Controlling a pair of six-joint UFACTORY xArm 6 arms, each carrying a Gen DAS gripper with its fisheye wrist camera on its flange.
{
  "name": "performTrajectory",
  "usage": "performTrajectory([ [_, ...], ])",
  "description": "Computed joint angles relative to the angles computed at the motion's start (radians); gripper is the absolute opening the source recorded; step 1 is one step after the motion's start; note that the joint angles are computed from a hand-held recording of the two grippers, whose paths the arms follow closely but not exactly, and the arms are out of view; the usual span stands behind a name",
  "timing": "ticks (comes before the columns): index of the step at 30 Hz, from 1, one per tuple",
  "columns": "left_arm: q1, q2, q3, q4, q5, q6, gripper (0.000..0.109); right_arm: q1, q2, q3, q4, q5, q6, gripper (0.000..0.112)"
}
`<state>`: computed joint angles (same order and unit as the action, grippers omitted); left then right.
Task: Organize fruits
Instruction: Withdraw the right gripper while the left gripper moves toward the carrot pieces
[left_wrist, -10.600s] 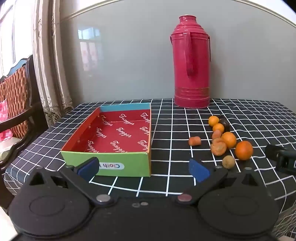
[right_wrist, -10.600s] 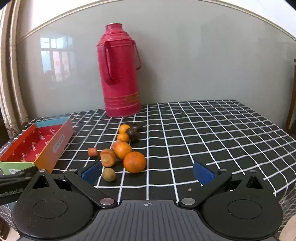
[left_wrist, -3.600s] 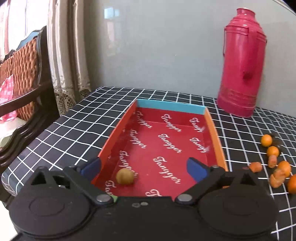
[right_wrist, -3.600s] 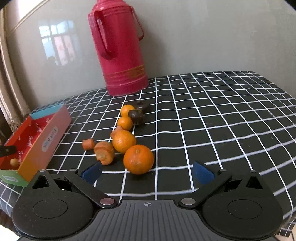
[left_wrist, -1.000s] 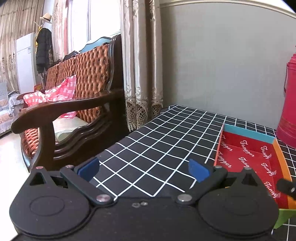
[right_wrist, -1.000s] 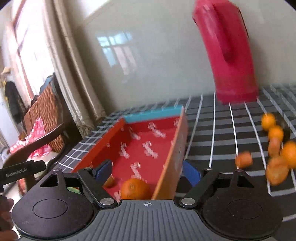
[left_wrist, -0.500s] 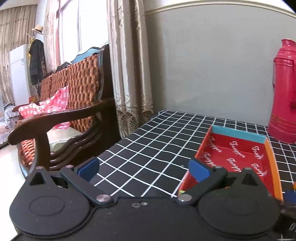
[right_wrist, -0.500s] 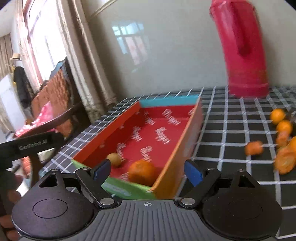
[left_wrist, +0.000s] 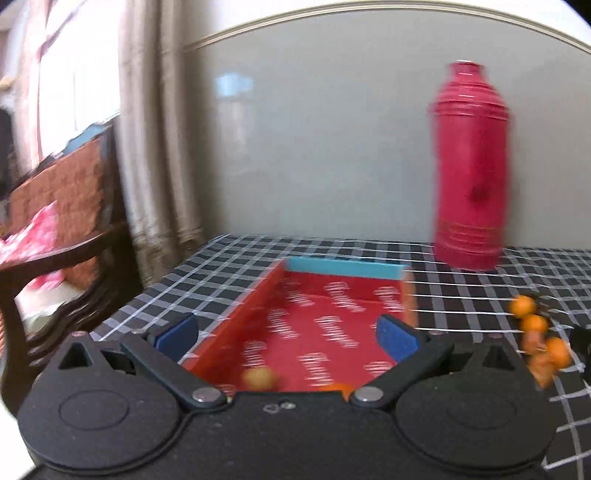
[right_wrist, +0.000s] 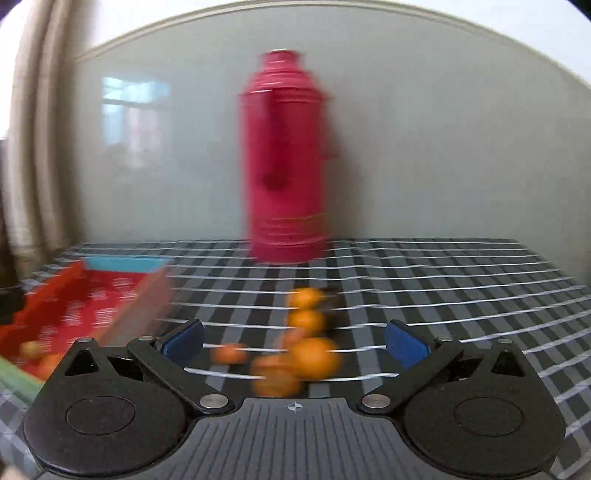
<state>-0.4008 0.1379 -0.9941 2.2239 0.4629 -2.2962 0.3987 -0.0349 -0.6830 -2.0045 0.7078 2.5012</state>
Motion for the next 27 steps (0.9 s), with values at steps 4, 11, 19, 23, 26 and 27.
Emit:
performTrajectory([
  [4,-0.076,0.045,-0.037,0.087,-0.002,-0.024,0.097,-0.010,-0.053,0.058,0.189,0.108,-0.103,0.103],
  [11,-0.165,0.154,-0.122,0.094,0.010,0.052,0.095,0.004,-0.117,0.129,0.384,0.300,-0.170,0.103],
  [19,-0.146,0.276,-0.265,-0.010,-0.114,0.123,0.074,-0.075,-0.219,0.215,0.313,0.230,-0.073,0.103],
  [23,-0.139,0.326,-0.320,-0.038,-0.155,0.144,0.072,-0.120,-0.247,0.226,0.260,0.146,-0.029,0.103],
  [26,-0.135,0.364,-0.362,-0.066,-0.181,0.167,0.064,-0.112,-0.265,0.230,0.239,0.133,-0.003,0.103],
  [27,-0.129,0.382,-0.385,-0.092,-0.205,0.189,0.059,-0.117,-0.268,0.230,0.227,0.121,0.007,0.103],
])
